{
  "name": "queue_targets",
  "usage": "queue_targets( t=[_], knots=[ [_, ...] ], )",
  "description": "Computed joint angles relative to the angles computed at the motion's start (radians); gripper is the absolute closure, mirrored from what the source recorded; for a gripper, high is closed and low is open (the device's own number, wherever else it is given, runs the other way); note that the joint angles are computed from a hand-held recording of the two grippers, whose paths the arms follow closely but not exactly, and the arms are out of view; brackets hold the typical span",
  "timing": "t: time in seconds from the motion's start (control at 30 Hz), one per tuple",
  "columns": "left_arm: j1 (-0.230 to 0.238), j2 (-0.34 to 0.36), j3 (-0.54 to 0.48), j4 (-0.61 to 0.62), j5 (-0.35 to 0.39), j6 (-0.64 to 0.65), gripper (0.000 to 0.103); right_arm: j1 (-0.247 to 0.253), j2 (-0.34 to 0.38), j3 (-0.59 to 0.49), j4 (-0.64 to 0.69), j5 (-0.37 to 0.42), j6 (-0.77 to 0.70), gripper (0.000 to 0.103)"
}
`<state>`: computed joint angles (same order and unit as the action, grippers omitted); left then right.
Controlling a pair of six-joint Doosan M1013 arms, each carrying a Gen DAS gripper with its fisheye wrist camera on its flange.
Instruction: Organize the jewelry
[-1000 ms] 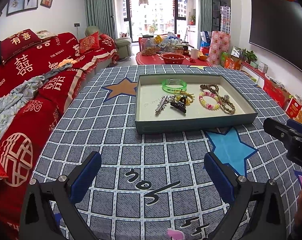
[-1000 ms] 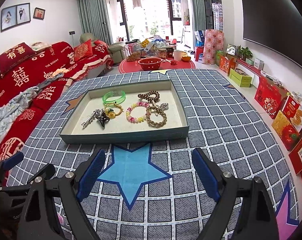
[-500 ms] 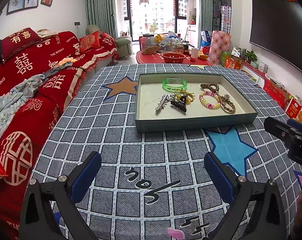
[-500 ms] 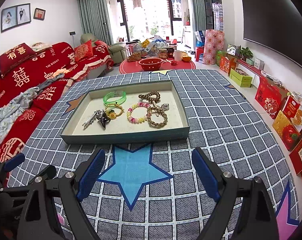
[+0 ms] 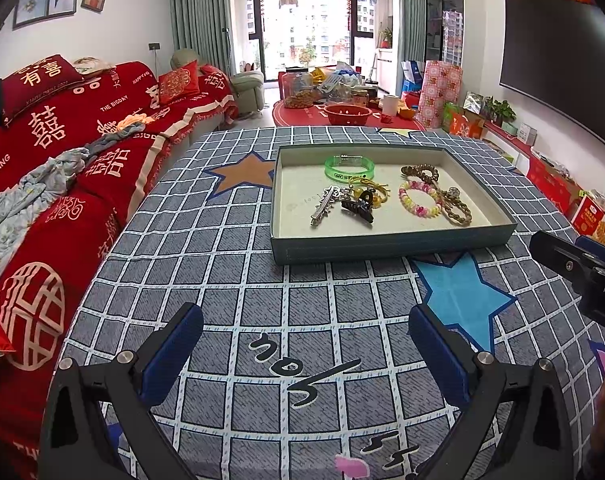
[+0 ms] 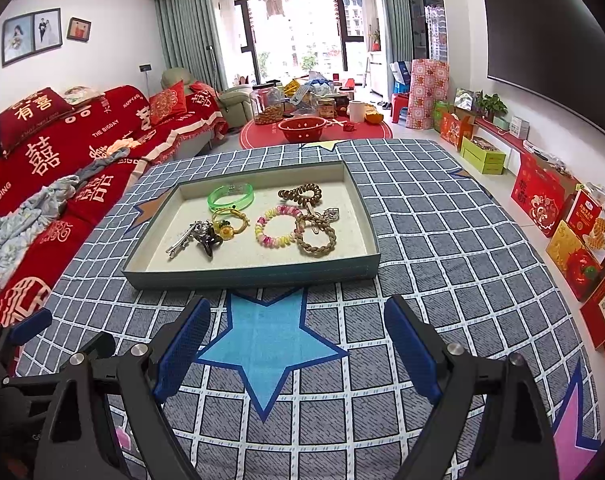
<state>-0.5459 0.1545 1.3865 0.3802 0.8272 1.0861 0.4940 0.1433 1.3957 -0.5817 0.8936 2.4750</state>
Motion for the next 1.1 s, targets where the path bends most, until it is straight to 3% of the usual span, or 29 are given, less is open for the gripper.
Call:
queue_targets(
  t=[1.1],
  knots=[
    [0.000,-0.008,0.011,-0.001,0.000,-0.004,0.000,-0.002,-0.002,0.005,0.002,-0.003,0.002,0.013]
  ],
)
